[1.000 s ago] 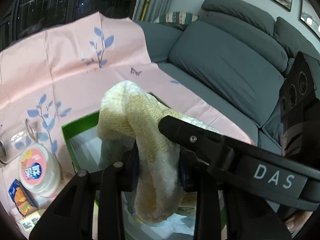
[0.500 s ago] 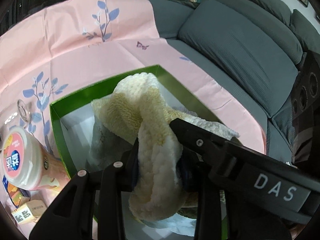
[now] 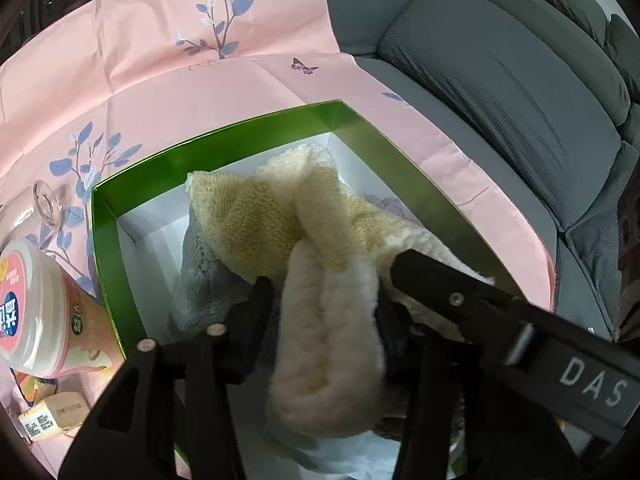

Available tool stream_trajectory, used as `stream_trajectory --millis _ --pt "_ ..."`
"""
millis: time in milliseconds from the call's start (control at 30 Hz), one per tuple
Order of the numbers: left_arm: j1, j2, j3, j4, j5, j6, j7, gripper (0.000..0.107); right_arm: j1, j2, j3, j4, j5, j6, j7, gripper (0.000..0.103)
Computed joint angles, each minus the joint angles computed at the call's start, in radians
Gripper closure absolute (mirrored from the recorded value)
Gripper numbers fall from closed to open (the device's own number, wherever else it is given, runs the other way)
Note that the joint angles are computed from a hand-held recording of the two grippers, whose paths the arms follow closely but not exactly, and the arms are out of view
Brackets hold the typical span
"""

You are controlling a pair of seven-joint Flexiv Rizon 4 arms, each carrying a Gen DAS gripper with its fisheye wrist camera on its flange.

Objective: Organize soft objects
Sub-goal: 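Open the right gripper to release the cream-yellow towel into the box, then move the right tool back to the blue Tempo tissue pack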

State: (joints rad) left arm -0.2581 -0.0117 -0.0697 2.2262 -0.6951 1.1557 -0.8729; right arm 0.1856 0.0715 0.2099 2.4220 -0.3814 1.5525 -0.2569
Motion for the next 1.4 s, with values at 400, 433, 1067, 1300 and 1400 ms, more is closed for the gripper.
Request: stream_trajectory --millis 400,433,1067,1300,1400 --pt "-0.048 0.059 0.006 0.064 -0.087 0.148 0.075 0.041 -0.029 0.032 0.025 0.032 0.027 0.081 -0.058 0.060" --pt "-0.054 0.068 0.011 0.068 -0.105 0.147 0.092 0.041 -0.076 0.033 0.049 0.037 -0.034 0.091 -0.009 0.058" --pt "-0.119 0.296 0.131 0.207 -0.295 0.118 0.264 0.016 -0.475 0.117 0.307 0.052 -0.427 0.161 0.263 0.017" --pt "-0.137 0.372 0.175 0.265 -0.387 0.151 0.363 0.005 -0.435 0.147 0.295 0.035 -0.483 0.104 0.285 0.017" --pt "-0.115 0.389 0.182 0.294 -0.386 0.203 0.361 0.005 -0.336 0.160 0.256 0.017 -0.478 0.017 0.258 0.017"
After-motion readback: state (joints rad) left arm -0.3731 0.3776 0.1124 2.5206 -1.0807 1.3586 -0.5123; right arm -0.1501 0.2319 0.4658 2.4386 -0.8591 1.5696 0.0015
